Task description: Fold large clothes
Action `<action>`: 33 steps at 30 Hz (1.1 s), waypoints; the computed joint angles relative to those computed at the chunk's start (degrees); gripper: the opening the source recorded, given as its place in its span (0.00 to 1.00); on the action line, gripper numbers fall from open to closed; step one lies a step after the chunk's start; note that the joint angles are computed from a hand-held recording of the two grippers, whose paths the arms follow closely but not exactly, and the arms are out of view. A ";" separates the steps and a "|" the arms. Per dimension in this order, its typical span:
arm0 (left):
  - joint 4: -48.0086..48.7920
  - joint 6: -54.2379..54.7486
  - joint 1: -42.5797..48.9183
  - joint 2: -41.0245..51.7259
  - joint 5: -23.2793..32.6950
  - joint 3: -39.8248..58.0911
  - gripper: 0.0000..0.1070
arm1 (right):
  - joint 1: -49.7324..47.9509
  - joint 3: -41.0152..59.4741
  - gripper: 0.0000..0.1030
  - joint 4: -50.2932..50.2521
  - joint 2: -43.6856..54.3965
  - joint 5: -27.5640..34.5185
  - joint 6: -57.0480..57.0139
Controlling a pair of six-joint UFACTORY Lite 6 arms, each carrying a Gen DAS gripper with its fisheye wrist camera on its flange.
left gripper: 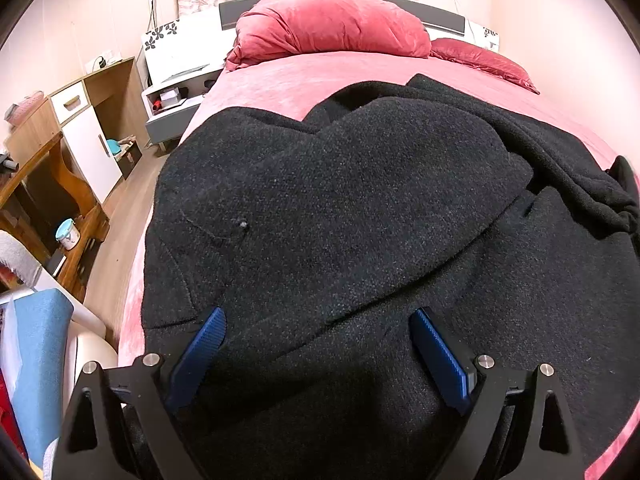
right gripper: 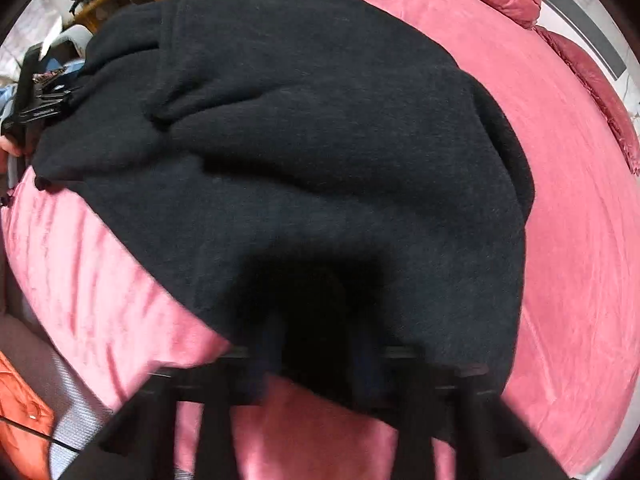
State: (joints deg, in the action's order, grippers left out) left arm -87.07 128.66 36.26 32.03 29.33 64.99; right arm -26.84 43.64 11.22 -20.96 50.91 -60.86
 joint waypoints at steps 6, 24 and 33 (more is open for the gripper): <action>-1.87 2.12 0.04 -0.75 -0.18 -1.52 0.89 | -24.19 7.31 0.06 18.06 -2.91 7.65 -10.90; -1.01 1.53 0.21 -3.27 -0.96 -3.53 0.90 | -68.79 43.87 0.32 45.15 57.53 7.41 12.04; -3.09 1.46 -1.37 -6.58 -4.89 -6.38 0.90 | -59.11 18.52 0.32 29.16 29.27 -18.01 10.94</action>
State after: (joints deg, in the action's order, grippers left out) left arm -90.17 130.12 34.88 25.45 24.44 58.61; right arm -85.95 62.16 40.38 8.31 32.90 -49.92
